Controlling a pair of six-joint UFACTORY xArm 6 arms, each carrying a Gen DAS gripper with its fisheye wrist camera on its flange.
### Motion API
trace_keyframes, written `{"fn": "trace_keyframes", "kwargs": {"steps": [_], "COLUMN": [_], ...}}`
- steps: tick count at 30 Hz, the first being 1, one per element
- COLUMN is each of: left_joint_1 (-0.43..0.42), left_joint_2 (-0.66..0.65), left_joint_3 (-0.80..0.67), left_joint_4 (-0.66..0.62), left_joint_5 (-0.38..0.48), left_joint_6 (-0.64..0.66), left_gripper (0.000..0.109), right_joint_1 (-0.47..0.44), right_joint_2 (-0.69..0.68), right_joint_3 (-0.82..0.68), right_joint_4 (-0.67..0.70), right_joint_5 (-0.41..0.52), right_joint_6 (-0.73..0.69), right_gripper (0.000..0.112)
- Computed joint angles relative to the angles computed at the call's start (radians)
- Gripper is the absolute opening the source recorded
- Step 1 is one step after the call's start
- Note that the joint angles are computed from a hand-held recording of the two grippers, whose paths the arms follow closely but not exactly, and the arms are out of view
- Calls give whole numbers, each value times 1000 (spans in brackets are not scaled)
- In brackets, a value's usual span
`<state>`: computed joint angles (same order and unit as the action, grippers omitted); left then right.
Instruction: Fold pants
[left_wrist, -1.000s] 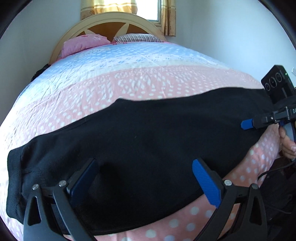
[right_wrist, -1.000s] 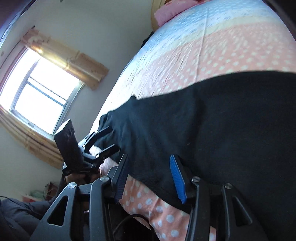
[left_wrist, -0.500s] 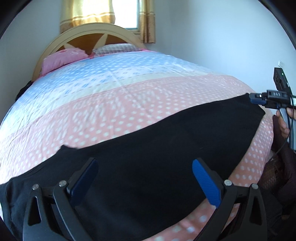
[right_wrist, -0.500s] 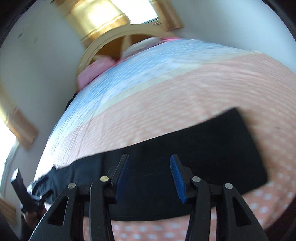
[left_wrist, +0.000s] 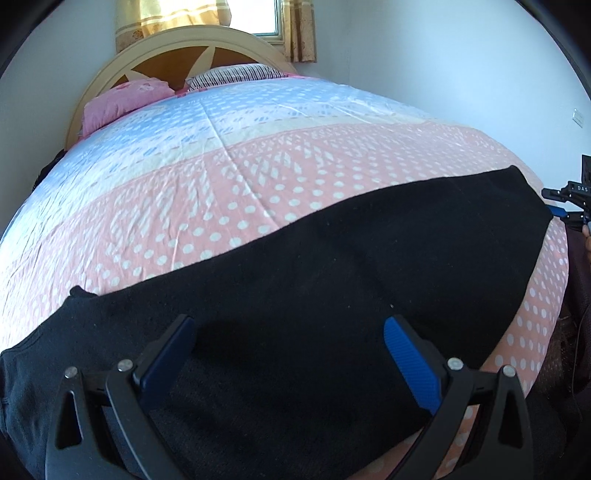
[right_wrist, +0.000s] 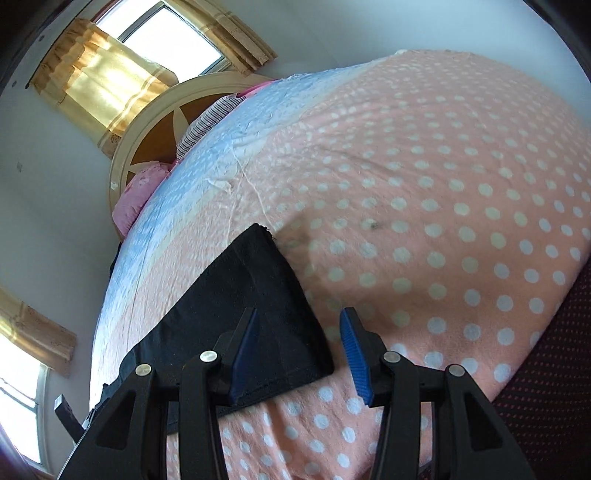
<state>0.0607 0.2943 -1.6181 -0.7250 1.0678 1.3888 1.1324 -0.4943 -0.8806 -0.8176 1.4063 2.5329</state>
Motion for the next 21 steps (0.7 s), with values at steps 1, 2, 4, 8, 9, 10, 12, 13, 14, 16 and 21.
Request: {"fn": "trace_keyframes", "kwargs": {"steps": [1, 2, 4, 8, 9, 10, 12, 13, 14, 16, 21], "left_joint_1": [-3, -6, -11, -11, -11, -10, -11, -11, -11, -12, -11], "left_joint_2": [-5, -7, -1, 13, 14, 15, 16, 16, 16, 15, 14], "left_joint_3": [8, 12, 10, -4, -6, -6, -8, -8, -7, -5, -3], "left_joint_4": [3, 9, 23, 30, 31, 30, 31, 31, 30, 29, 29], "left_joint_5": [-10, -21, -33, -30, -29, -26, -23, -23, -23, -24, -24], "left_joint_6": [-2, -8, -34, -63, -65, -64, -68, -69, -68, -69, -69], "left_gripper": [103, 103, 103, 103, 103, 103, 103, 103, 103, 103, 103], "right_joint_1": [-9, -18, -13, -7, -5, -6, 11, 8, 8, -4, -20], "right_joint_2": [4, 5, -3, -12, -11, -14, -33, -44, -47, -29, 1], "right_joint_3": [3, 7, 24, 70, 74, 81, 120, 134, 137, 114, 82], "right_joint_4": [12, 18, 8, -54, -67, -85, -143, -161, -165, -141, -122], "right_joint_5": [-12, -27, -54, -126, -126, -129, -130, -138, -140, -137, -130], "right_joint_6": [-7, -11, 6, 74, 87, 102, 176, 197, 203, 158, 115], "right_gripper": [47, 47, 47, 47, 47, 47, 47, 47, 47, 47, 23]}}
